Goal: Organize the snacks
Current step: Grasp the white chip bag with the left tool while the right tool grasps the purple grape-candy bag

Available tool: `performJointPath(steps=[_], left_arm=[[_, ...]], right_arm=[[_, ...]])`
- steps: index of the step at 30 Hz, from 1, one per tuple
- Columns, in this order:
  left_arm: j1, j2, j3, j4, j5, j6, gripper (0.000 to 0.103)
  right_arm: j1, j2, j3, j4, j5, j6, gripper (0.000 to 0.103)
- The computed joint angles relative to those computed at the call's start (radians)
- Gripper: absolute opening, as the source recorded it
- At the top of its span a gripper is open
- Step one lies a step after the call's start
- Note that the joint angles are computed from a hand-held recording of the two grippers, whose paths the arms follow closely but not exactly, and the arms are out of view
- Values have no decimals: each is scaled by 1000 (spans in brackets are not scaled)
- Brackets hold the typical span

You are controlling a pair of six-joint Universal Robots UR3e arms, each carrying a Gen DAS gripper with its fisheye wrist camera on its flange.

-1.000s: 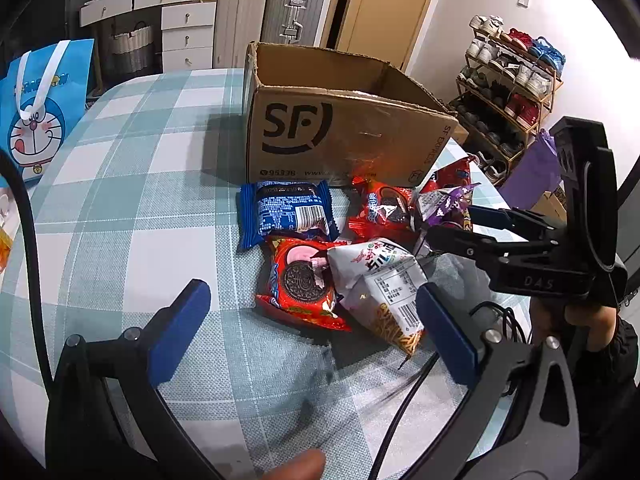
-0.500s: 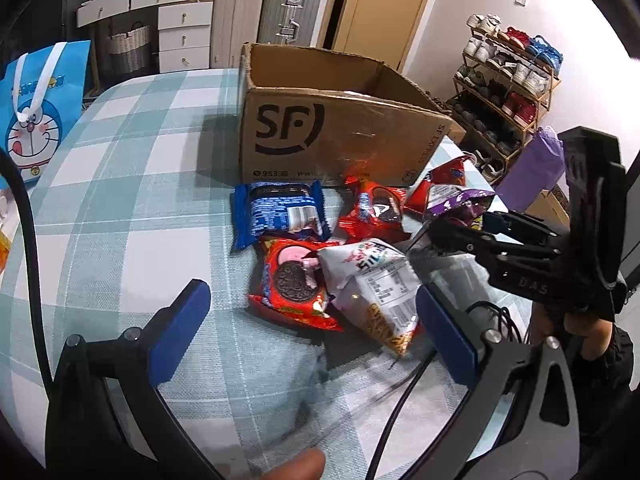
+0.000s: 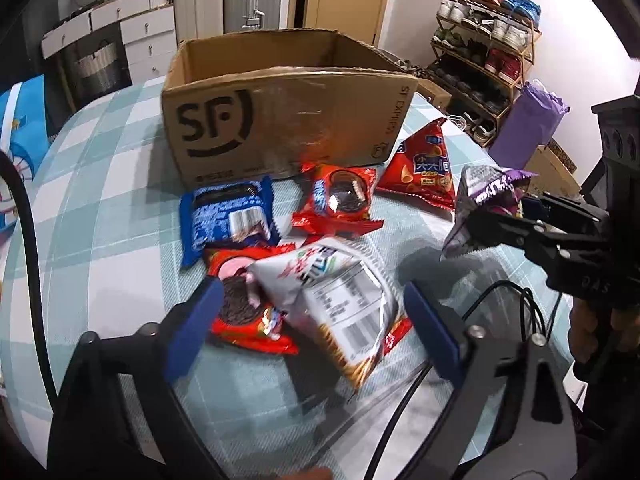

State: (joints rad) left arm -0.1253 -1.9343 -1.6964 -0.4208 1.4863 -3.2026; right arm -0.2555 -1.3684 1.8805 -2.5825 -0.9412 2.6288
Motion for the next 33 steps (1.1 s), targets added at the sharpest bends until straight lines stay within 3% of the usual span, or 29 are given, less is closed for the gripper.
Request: performJointPath(steps=[4, 17, 25, 33], left_arm=[[-20, -23, 16, 24, 11, 14, 73], [-37, -95, 79, -26, -47, 35, 71], [-18, -69, 21, 46, -76, 8, 46], [36, 14, -78, 119, -175, -12, 44]], right_arm=[[-11, -10, 20, -1, 5, -8, 49], [-13, -6, 19, -10, 12, 1, 50], [-28, -18, 26, -18, 17, 10, 50], [-29, -46, 47, -26, 31, 5, 50]])
